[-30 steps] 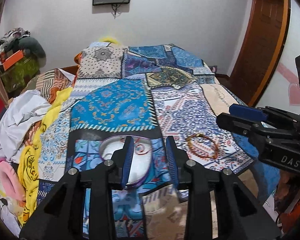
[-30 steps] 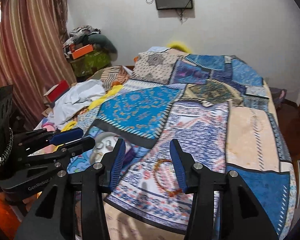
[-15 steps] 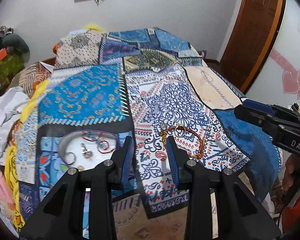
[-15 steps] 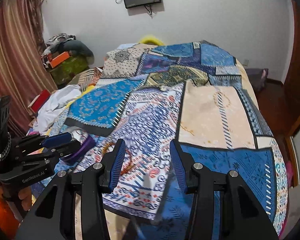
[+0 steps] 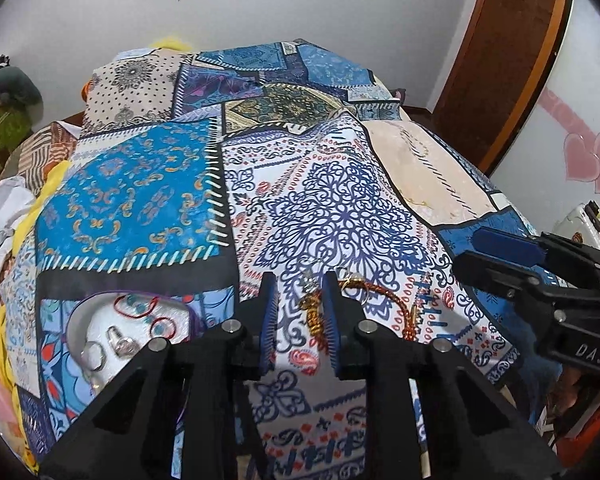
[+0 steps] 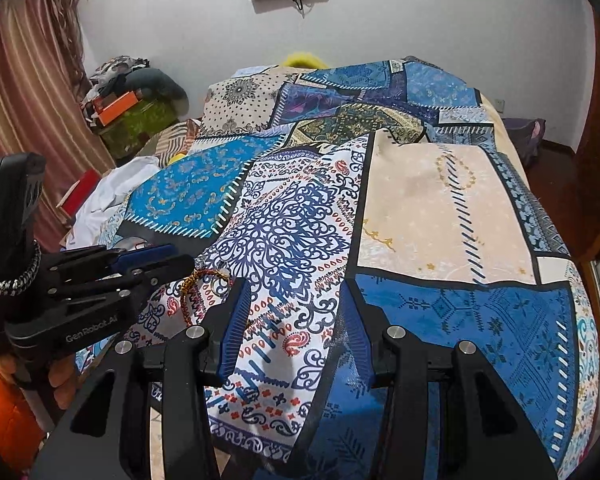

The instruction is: Organize jewelry

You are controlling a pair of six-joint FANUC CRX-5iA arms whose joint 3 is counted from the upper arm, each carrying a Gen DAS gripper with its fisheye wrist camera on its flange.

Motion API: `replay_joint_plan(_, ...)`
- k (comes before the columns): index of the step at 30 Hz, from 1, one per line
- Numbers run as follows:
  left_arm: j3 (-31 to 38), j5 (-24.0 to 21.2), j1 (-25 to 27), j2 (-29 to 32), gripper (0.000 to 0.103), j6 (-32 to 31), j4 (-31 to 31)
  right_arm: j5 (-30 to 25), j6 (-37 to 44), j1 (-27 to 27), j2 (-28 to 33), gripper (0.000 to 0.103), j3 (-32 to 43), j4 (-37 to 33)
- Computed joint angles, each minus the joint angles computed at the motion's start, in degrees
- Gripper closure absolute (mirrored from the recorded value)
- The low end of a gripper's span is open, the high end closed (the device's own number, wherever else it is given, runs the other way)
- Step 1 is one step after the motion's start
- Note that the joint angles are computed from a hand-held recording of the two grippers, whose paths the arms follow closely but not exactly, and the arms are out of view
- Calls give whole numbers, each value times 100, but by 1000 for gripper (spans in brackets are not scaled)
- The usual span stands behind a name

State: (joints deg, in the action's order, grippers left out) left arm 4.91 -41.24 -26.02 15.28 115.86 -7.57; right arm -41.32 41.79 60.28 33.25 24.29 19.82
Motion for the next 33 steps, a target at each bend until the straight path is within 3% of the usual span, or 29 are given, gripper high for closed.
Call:
replay_joint_plan(7, 35, 123, 41, 144, 93, -29, 80, -88, 268, -16, 131, 61, 211, -248)
replay_joint_plan(13, -130, 291, 86, 60, 94, -85, 247, -198, 489, 3, 205, 61, 357, -388)
replay_joint_plan(20, -233, 374, -81, -309, 94, 305, -303, -378, 815, 86, 365, 61, 657, -383)
replay_joint_plan(33, -728, 462, -17, -826, 94, 440, -463, -1502, 1818, 146, 1273, 61, 2310, -783)
